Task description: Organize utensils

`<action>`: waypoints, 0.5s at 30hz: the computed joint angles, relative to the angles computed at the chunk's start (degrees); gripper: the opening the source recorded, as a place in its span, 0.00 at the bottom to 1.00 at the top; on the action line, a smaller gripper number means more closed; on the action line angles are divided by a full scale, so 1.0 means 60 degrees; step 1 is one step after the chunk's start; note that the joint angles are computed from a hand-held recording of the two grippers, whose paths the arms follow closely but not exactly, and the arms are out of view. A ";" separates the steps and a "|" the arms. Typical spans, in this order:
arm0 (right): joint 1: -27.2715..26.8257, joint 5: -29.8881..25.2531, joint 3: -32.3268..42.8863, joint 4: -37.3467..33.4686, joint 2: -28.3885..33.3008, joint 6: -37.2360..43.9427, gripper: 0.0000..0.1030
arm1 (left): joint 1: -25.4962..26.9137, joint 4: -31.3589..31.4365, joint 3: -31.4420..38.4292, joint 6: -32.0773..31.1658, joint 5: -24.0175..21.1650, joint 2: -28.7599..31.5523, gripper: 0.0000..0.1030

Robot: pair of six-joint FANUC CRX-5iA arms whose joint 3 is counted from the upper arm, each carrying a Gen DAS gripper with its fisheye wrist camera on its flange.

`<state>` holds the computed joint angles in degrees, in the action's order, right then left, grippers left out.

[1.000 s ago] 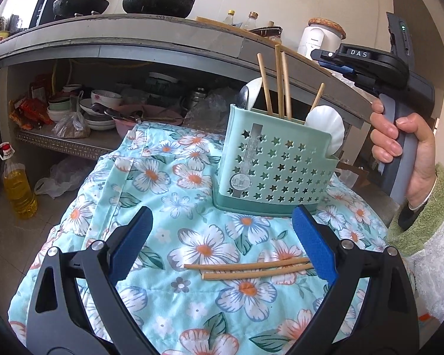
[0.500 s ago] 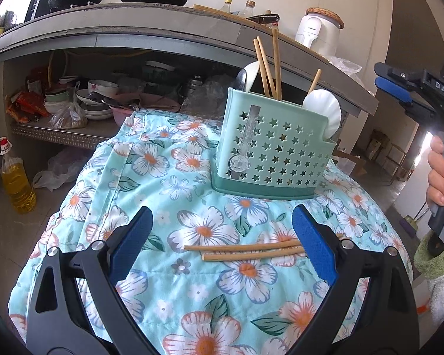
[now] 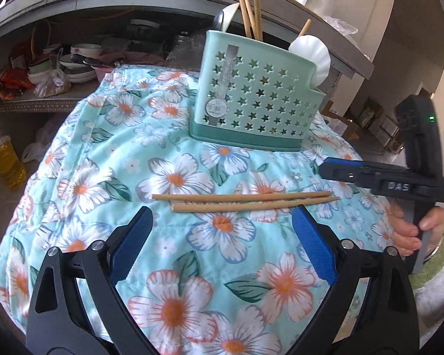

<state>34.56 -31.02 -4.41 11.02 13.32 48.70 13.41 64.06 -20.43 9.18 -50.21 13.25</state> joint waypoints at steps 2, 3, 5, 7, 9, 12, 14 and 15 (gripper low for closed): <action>-0.0243 -0.0451 0.0522 -0.0970 0.0286 0.0727 0.41 | 0.0093 -0.0034 0.0183 0.0198 -0.0753 0.0243 0.79; -0.0369 -0.0578 0.0687 -0.1368 0.0390 0.1041 0.41 | 0.0110 -0.0099 0.0303 0.0382 -0.1077 0.0381 0.76; -0.0603 -0.0913 0.1036 -0.2142 0.0581 0.1640 0.41 | 0.0161 -0.0230 0.0633 0.0873 -0.1847 0.0776 0.64; -0.0765 -0.1313 0.1343 -0.2756 0.0749 0.2101 0.41 | 0.0165 -0.0429 0.1079 0.1530 -0.2664 0.1288 0.58; -0.0776 -0.1474 0.1373 -0.2917 0.0769 0.2229 0.39 | 0.0122 -0.0552 0.1431 0.2208 -0.3193 0.1718 0.52; -0.0689 -0.1765 0.1397 -0.3085 0.0704 0.2387 0.36 | 0.0063 -0.0540 0.1661 0.2968 -0.3461 0.2100 0.44; -0.0560 -0.1939 0.1344 -0.3007 0.0638 0.2313 0.33 | 0.0034 -0.0396 0.1666 0.3121 -0.3492 0.2183 0.39; -0.0507 -0.2022 0.1339 -0.3033 0.0614 0.2323 0.30 | 0.0017 -0.0364 0.1679 0.3221 -0.3478 0.2210 0.38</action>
